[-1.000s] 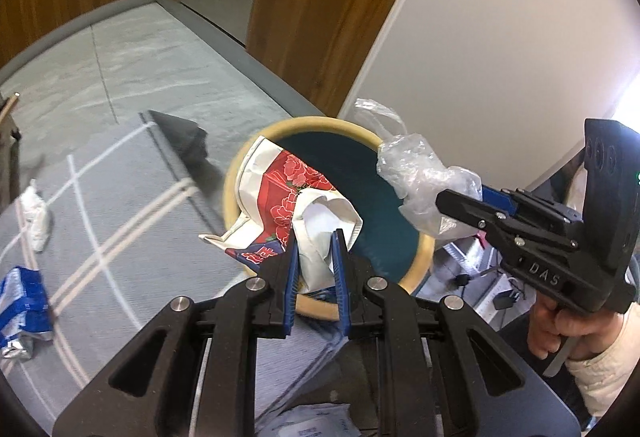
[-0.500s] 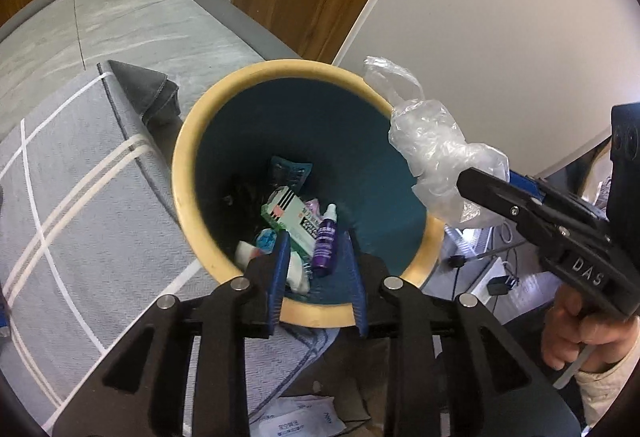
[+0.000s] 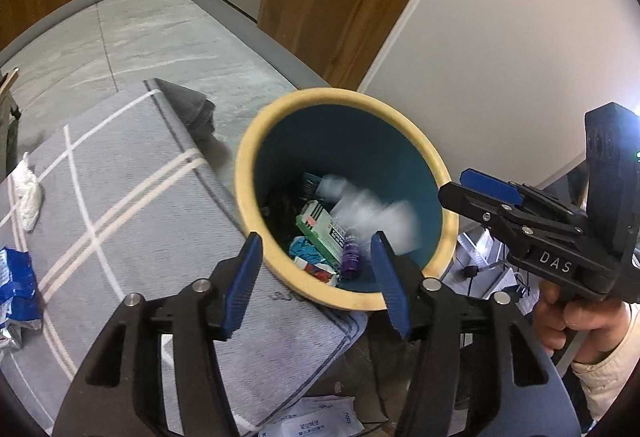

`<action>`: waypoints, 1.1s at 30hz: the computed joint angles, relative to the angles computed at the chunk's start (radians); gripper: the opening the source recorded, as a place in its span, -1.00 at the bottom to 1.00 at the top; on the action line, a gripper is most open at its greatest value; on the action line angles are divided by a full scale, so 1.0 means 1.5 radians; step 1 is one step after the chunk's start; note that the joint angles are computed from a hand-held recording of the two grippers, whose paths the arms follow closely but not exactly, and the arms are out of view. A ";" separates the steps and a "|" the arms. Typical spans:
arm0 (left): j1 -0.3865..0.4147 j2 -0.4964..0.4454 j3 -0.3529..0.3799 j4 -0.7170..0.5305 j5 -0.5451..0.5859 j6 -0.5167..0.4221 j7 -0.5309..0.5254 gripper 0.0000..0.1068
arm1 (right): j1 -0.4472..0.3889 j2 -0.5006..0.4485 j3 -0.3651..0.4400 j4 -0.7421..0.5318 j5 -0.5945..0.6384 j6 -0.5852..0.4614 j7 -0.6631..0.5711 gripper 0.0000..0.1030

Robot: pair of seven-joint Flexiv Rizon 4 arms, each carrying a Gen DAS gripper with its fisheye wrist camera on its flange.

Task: Collect trash
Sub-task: 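Open both tools to drop the cup and bag into the bin, then move both open tools back toward the blue packet and white tissue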

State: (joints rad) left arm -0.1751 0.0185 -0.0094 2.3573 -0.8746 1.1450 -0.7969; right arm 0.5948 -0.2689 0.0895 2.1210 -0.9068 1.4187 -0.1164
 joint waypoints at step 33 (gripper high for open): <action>0.221 0.030 0.136 0.011 0.145 -0.013 0.066 0.49 | 0.109 -0.160 0.038 -0.242 0.158 -0.066 -0.251 0.27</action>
State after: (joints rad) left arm 0.1558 0.0637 0.1946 2.3743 -0.6565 1.1254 -0.6985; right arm 0.7590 -0.5090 0.1471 1.7575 -0.6699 1.3198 -0.4922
